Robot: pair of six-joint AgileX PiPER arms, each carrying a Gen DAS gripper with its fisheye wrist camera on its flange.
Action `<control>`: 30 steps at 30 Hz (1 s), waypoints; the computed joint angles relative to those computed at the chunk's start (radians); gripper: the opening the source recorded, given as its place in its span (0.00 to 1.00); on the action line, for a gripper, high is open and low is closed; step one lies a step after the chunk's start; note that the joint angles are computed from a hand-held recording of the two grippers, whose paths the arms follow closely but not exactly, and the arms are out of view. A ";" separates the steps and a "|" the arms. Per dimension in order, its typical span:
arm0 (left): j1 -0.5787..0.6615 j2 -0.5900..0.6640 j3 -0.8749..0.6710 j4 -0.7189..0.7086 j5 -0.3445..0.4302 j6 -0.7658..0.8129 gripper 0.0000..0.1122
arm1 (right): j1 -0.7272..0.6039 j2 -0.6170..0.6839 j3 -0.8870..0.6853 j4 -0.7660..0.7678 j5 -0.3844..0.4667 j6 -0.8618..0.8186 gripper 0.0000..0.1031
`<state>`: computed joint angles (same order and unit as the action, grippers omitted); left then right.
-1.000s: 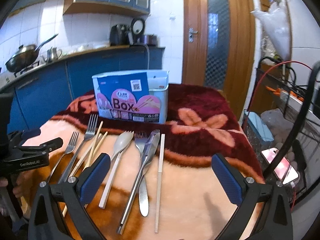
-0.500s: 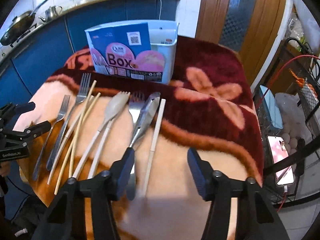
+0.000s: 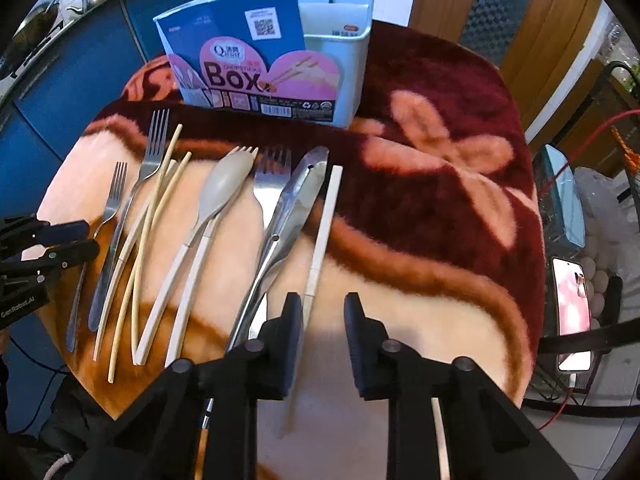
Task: Organize utensils
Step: 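Lower the right tool onto the white chopstick while the left tool lowers onto a metal fork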
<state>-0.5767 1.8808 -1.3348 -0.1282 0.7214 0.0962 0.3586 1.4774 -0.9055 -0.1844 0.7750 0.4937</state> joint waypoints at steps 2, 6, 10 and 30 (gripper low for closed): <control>0.002 0.007 -0.017 -0.034 0.035 0.028 0.13 | 0.003 0.017 -0.020 -0.006 0.016 -0.005 0.24; -0.012 0.025 -0.037 -0.007 0.044 -0.010 0.12 | -0.007 0.066 -0.061 0.007 0.034 -0.030 0.23; -0.015 0.067 -0.106 0.002 0.097 -0.033 0.12 | -0.028 0.084 -0.075 0.043 0.029 -0.063 0.09; -0.011 0.109 -0.180 0.019 0.152 -0.035 0.09 | -0.058 0.177 -0.208 0.130 0.157 -0.172 0.21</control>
<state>-0.5874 1.9894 -1.5143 -0.1090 0.8731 0.0610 0.3002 1.6543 -1.1133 -0.0544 0.9319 0.3221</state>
